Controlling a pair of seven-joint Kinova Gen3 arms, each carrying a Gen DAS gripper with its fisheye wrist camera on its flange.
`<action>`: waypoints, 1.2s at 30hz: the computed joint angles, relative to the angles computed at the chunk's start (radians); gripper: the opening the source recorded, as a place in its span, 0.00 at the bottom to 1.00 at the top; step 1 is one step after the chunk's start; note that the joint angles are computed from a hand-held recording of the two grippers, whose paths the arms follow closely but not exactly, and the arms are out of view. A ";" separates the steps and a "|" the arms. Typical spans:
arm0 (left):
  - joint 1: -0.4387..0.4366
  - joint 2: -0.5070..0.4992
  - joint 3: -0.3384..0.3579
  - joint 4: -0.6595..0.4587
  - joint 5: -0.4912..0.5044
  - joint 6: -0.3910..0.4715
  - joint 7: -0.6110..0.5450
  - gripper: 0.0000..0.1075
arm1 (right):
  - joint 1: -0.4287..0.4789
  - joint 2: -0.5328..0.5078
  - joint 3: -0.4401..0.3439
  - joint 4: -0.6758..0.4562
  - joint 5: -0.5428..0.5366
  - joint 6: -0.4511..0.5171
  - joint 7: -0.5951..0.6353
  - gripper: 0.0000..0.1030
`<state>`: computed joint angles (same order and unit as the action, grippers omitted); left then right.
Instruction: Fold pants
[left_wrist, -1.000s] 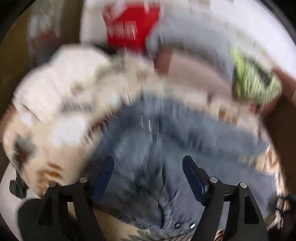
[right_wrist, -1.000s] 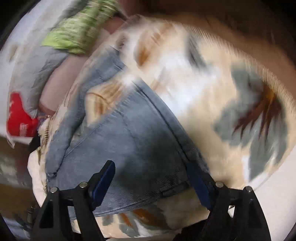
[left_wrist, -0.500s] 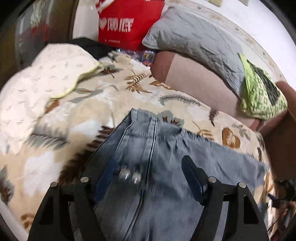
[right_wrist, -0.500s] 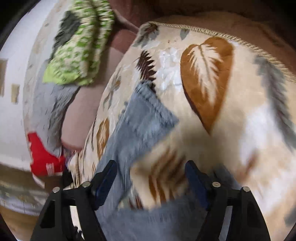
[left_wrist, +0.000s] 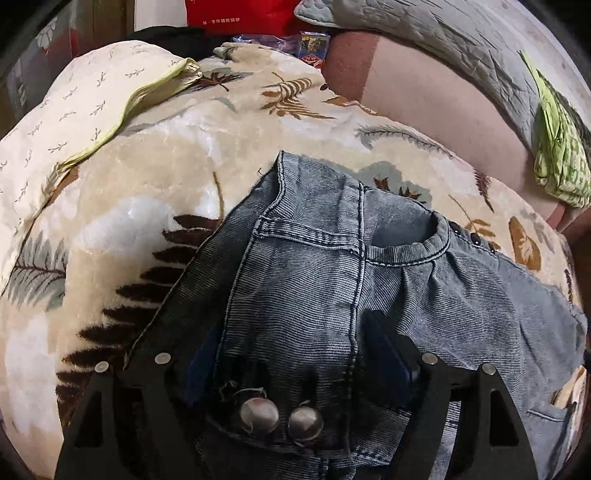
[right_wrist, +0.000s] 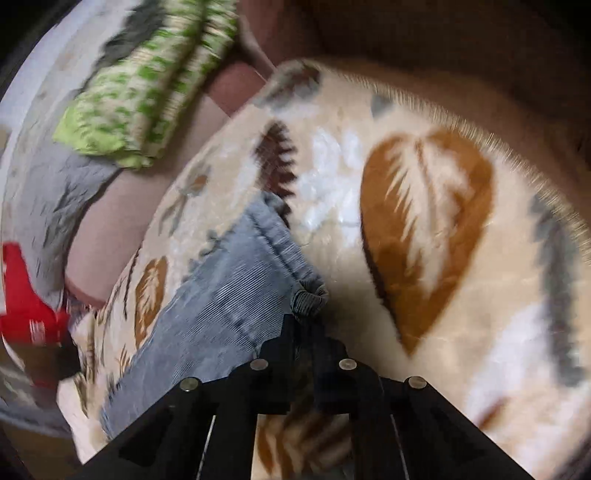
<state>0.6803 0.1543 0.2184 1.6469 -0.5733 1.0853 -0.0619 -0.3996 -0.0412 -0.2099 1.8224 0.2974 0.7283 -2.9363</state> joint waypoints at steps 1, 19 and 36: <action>-0.004 -0.001 0.000 0.002 0.006 -0.005 -0.011 0.74 | 0.009 -0.019 -0.027 -0.004 0.020 0.040 -0.008 0.08; -0.208 -0.115 -0.006 0.019 0.131 -0.122 -0.094 0.74 | 0.070 -0.034 -0.017 0.020 -0.279 -0.102 0.369 0.75; -0.321 0.020 -0.095 -0.063 0.392 -0.272 -0.413 0.71 | 0.222 0.224 -0.024 -0.316 -0.276 0.057 0.603 0.71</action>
